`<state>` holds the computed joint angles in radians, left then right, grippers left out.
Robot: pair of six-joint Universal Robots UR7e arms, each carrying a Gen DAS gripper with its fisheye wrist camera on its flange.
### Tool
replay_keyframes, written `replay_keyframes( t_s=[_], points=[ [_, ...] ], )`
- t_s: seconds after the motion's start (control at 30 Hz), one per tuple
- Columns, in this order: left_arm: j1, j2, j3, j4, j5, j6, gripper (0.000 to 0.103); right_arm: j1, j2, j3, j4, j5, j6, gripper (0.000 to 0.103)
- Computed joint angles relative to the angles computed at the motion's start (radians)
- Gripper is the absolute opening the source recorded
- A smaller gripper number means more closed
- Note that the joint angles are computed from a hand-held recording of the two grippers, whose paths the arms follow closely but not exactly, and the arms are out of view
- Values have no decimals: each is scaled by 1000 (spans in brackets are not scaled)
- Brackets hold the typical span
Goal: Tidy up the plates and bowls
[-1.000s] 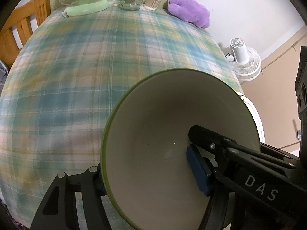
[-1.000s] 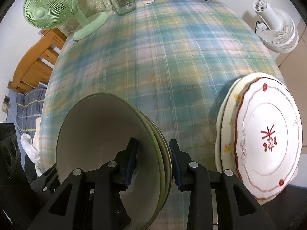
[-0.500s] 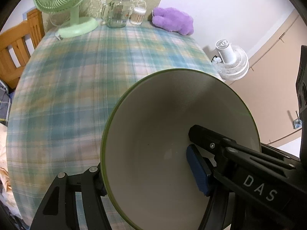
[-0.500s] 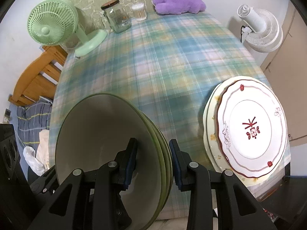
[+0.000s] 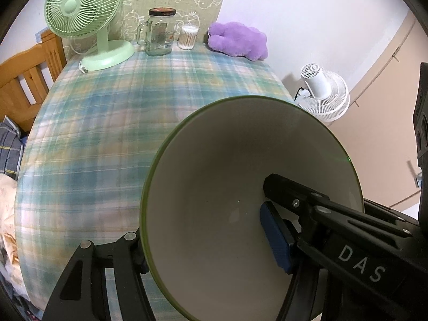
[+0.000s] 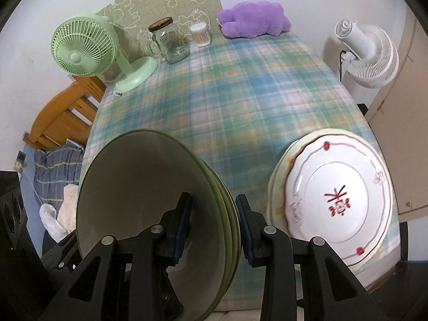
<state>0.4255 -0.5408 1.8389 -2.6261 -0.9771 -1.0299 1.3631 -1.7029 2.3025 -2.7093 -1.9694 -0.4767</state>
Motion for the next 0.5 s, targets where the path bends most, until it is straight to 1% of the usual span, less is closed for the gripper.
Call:
replay_keyframes(
  t_s=[0.2, 0.5],
  points=[
    [-12, 62, -86, 39, 3, -47, 69, -41, -25, -54, 78, 22, -60, 37],
    [-23, 159, -217, 89, -3, -93, 69, -122, -42, -136, 170, 54, -146, 37]
  ],
)
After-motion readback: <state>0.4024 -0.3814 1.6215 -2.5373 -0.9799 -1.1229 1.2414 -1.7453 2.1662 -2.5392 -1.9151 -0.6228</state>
